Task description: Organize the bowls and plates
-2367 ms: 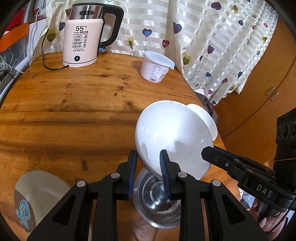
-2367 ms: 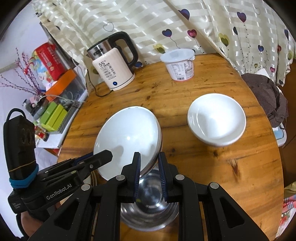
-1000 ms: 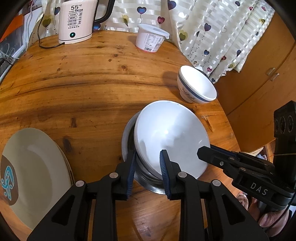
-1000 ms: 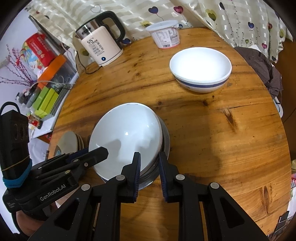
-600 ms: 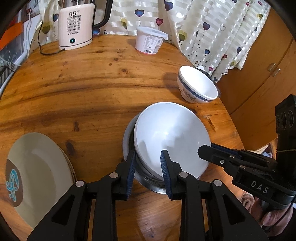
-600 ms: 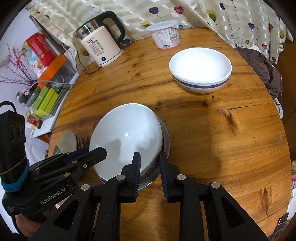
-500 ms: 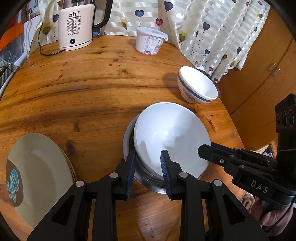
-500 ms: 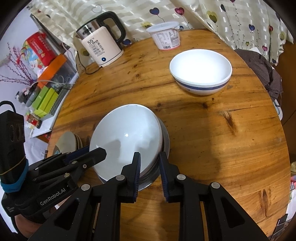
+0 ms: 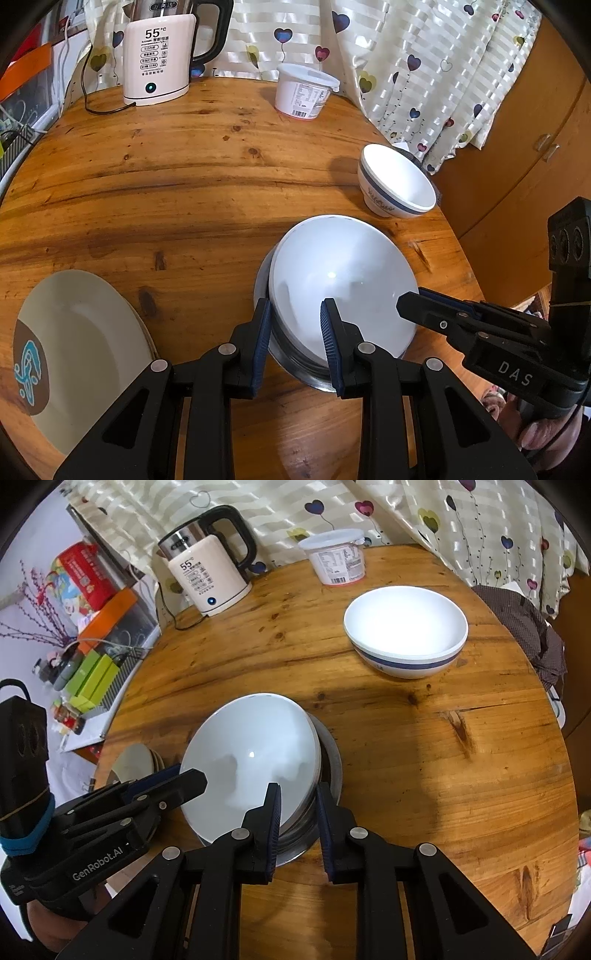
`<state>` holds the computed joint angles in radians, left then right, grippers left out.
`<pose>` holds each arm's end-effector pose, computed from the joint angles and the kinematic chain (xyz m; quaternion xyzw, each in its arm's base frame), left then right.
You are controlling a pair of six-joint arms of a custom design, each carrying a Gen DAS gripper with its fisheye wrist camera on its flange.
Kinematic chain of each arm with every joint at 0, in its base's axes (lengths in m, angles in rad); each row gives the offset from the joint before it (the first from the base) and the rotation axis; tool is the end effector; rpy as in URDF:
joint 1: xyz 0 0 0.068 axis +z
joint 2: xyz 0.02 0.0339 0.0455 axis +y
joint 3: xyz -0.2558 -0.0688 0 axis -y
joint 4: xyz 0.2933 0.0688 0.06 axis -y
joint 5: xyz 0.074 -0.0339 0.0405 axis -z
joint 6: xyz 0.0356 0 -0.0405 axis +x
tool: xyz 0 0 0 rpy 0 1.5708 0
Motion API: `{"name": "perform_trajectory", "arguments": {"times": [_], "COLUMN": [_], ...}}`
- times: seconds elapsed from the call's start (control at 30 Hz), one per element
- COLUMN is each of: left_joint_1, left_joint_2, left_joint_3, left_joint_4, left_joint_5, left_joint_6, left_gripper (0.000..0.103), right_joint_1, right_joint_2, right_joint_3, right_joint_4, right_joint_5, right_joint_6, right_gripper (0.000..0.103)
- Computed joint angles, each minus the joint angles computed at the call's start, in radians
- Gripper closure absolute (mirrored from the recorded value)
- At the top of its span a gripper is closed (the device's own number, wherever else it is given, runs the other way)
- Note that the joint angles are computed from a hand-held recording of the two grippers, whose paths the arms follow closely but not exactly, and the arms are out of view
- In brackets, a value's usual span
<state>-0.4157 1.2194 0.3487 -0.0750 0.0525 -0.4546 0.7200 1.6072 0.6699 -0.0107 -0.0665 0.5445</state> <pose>0.2105 -0.0950 0.0792 -0.0104 0.9512 -0.1522 0.2682 0.2354 0.2096 0.0793 -0.0935 0.9468 0.2065 0.2283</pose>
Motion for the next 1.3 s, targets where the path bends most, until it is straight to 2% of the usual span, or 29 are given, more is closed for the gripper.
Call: {"name": "perform_trajectory", "arguments": {"times": [0.43,0.93,1.3], "left_joint_1": [0.051,0.036,0.009], "left_joint_2": [-0.055,-0.146,-0.141], "left_joint_3": [-0.039,-0.052,-0.022], "left_joint_4": [0.031,-0.002,-0.018], "left_joint_5": [0.046,0.022,0.004], "left_joint_6": [0.009,0.014,0.023], "left_gripper": [0.075,0.075,0.075], "right_joint_1": [-0.014,-0.014,-0.034], "right_joint_2": [-0.063,-0.113,-0.152], "right_joint_3": [-0.037,-0.052,-0.068], "right_joint_4": [0.007,0.0,-0.012], "right_joint_5": [0.01,0.023,0.03], "right_joint_6": [-0.009,-0.027,-0.031], "right_gripper": [0.084,0.084,0.07]}}
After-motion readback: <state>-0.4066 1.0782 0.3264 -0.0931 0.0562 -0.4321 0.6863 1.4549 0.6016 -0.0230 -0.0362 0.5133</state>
